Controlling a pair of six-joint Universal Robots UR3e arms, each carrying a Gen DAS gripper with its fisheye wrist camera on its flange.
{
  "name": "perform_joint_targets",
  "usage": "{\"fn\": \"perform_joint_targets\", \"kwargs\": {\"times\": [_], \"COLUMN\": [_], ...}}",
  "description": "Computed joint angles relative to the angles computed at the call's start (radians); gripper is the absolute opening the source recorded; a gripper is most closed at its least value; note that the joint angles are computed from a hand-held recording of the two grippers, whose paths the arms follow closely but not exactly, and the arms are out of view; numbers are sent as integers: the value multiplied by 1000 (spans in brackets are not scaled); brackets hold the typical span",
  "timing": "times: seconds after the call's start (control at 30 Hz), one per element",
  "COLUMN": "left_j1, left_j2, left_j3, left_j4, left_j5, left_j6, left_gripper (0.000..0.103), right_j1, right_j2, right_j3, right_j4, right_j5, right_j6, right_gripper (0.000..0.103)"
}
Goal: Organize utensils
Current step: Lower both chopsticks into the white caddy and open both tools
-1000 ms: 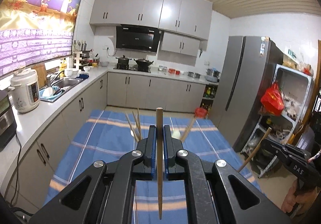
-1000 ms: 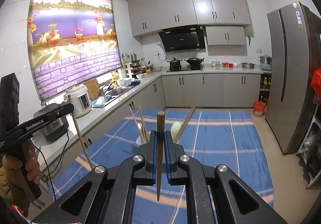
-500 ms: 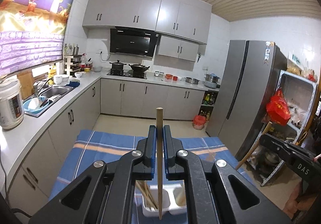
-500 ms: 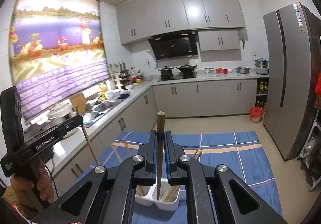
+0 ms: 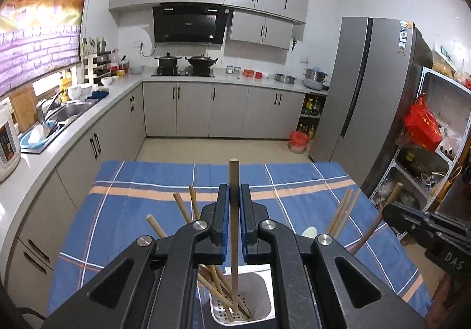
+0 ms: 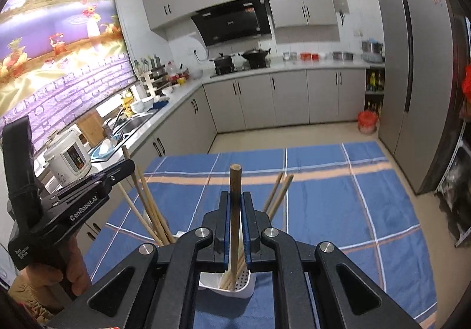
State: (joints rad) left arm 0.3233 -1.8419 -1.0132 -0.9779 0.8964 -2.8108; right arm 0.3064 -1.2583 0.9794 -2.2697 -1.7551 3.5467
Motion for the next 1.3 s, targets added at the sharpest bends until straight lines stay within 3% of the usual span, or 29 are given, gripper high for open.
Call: {"fn": "perform_joint_targets", "kwargs": {"times": [0.57,1.3], "left_j1": [81,78], "left_j2": [126,239], "left_j3": [-96,-203], "left_j4": [-80,-101], "left_j5": [-74,17], "left_j6": [62,94], "left_gripper": [7,10], "right_j1": [-37,-35], "right_j2": [-42,-69], "right_j3": [88,112], "right_j4": [-27,-21], "right_j5": [65,42], "right_j6": [30,47], "right_gripper": [9,10]}}
